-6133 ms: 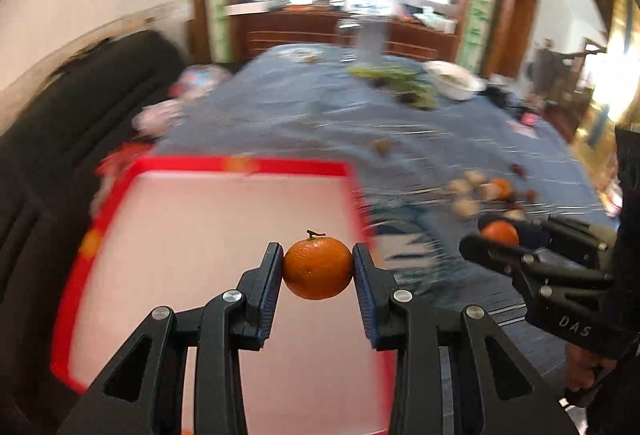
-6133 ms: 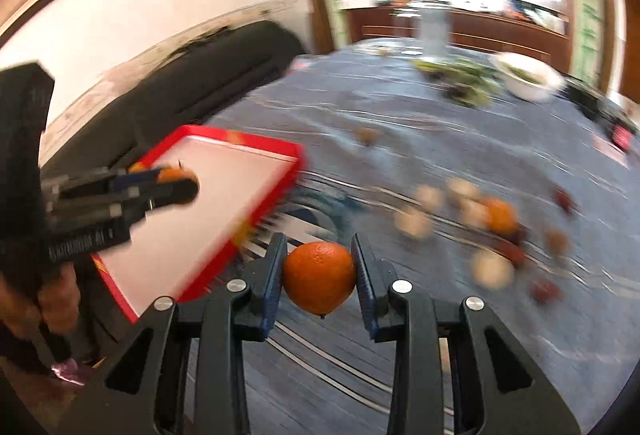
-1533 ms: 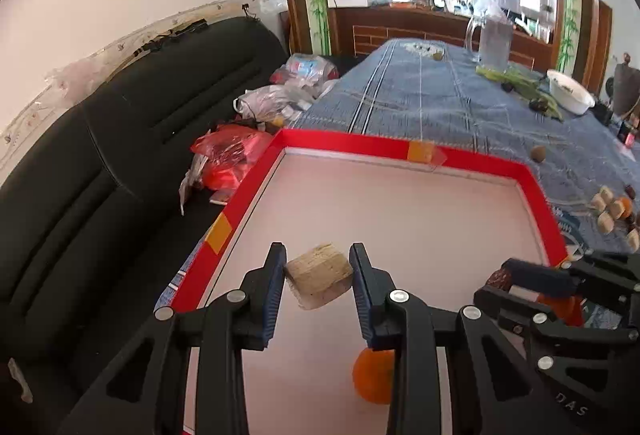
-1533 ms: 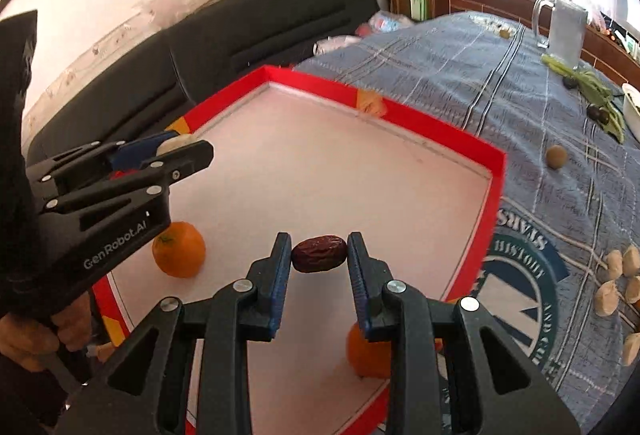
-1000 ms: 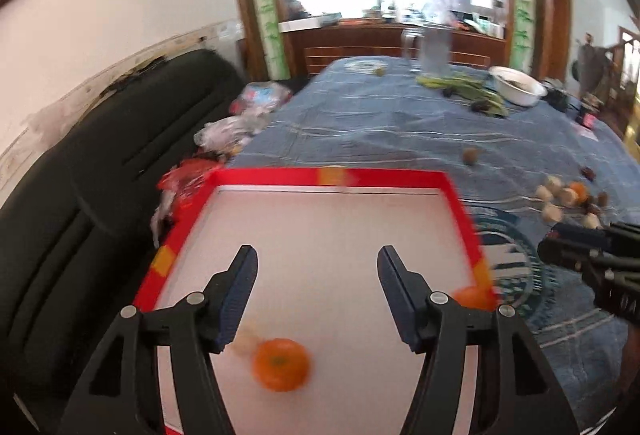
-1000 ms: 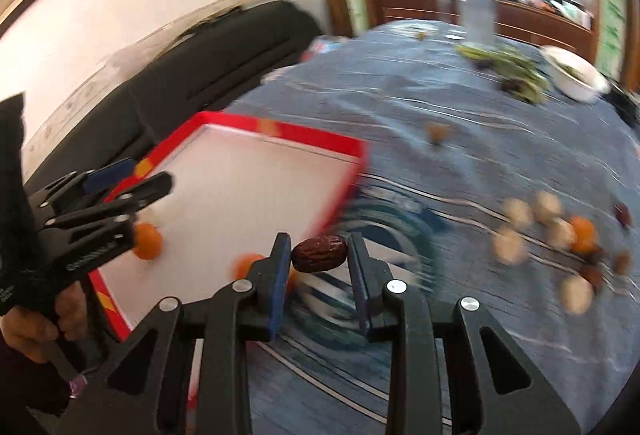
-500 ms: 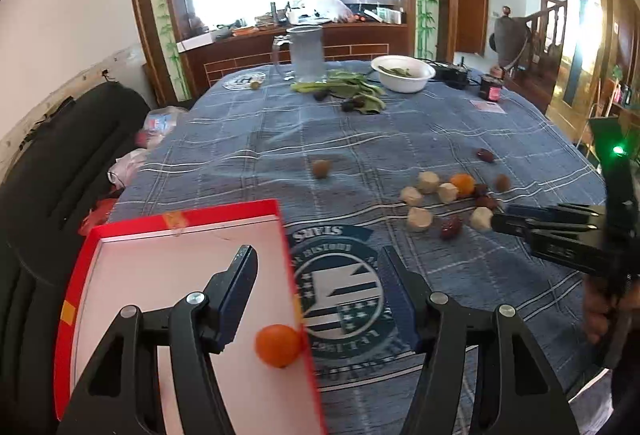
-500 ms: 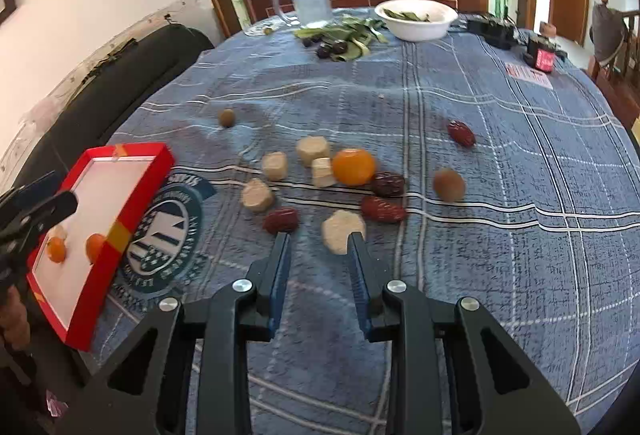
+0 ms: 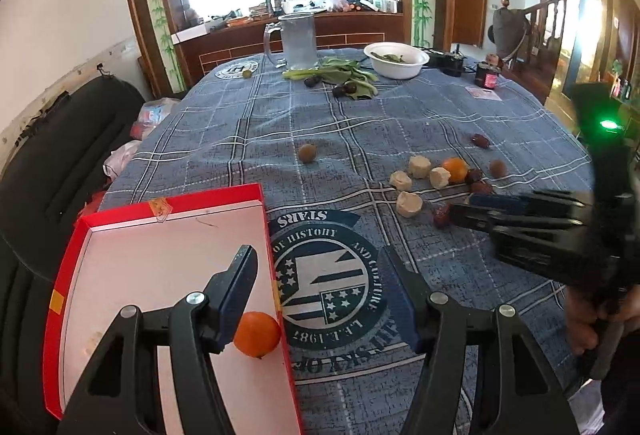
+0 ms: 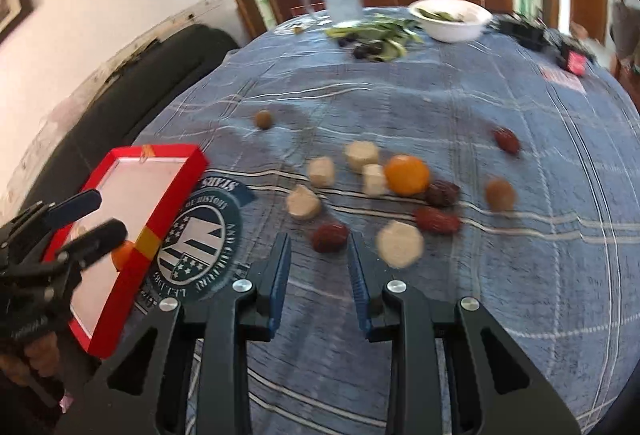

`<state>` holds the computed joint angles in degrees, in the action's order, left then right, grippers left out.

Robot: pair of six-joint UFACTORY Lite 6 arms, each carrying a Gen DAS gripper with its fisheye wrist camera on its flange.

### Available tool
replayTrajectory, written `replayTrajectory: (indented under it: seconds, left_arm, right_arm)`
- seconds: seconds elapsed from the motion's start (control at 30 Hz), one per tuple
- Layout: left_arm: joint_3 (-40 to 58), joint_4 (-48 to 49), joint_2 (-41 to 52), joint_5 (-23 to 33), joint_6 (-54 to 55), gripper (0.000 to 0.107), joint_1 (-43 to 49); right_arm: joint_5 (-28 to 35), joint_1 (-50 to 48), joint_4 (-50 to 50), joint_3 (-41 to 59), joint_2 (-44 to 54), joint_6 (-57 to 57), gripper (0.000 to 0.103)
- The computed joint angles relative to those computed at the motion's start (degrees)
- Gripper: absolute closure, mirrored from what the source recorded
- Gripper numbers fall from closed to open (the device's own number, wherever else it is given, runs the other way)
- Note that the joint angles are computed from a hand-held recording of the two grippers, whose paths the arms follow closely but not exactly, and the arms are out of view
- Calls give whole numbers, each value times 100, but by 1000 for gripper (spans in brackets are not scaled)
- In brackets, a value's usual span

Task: Organize fruits
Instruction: 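Release the red date into the tray with the right gripper while the left gripper returns to the pile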

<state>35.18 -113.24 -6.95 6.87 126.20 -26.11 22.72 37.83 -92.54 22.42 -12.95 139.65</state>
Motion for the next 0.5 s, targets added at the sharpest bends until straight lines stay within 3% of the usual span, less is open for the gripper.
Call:
replayTrajectory:
  seconds: [0.27, 0.4, 0.5]
  left_arm:
    - [27, 1478, -90, 607, -1279, 44, 1011]
    - [103, 1942, -88, 1010, -1532, 44, 1683]
    - [130, 2136, -180, 1320, -1504, 44, 2372]
  right_arm:
    - [-92, -279, 665, 917, 1445, -925, 72]
    - [133, -28, 1151, 951, 1325, -1248, 73]
    - [-279, 102, 726, 948, 879, -937, 73]
